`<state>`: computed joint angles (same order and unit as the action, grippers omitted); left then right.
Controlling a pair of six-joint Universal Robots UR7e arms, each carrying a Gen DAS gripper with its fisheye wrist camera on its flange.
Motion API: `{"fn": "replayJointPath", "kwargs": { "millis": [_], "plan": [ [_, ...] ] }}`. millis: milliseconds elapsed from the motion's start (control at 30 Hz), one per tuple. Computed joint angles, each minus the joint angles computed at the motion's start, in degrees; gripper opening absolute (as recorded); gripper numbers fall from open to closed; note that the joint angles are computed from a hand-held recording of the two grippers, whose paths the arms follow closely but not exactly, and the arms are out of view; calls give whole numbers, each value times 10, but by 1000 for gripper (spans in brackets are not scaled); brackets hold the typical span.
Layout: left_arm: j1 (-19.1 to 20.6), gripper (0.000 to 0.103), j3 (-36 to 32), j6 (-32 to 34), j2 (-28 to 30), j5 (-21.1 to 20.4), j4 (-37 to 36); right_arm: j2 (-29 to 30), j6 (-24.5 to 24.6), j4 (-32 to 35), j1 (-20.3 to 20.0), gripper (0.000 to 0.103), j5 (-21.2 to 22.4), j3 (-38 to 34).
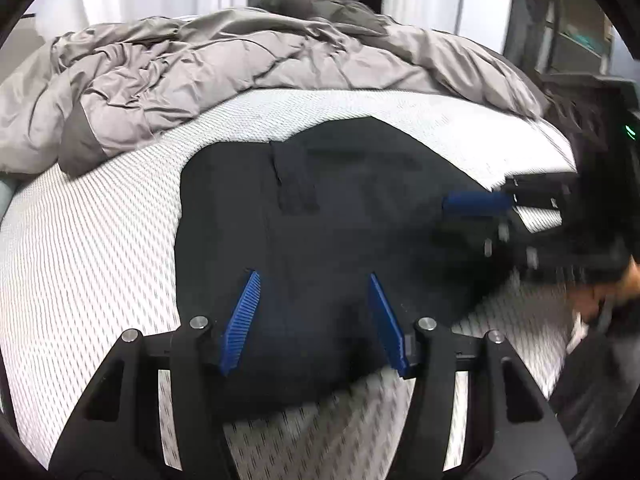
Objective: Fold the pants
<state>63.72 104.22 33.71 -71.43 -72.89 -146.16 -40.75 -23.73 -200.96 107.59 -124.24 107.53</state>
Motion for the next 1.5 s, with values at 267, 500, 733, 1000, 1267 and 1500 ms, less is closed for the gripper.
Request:
{"fn": "replayJointPath", "kwargs": {
  "millis": [267, 500, 733, 1000, 1267, 1500],
  "plan": [
    [18, 55, -54, 2, 61, 29, 13, 75, -21, 128, -8, 43, -83, -144],
    [8, 55, -57, -15, 54, 43, -16, 42, -34, 88, -3, 42, -107, -102],
    [6, 58, -104, -21, 124, 79, 0, 76, 22, 183, -20, 44, -50, -174],
    [0, 62, -82, -29, 99, 117, -17, 7, 7, 130, -48, 34, -21, -98],
    [10, 56, -184, -68, 173, 84, 30, 68, -11, 168, -15, 48, -40, -197],
    [16, 64, -177, -34, 171, 89, 18, 57, -25, 192, -36, 46, -111, -184]
  ]
}}
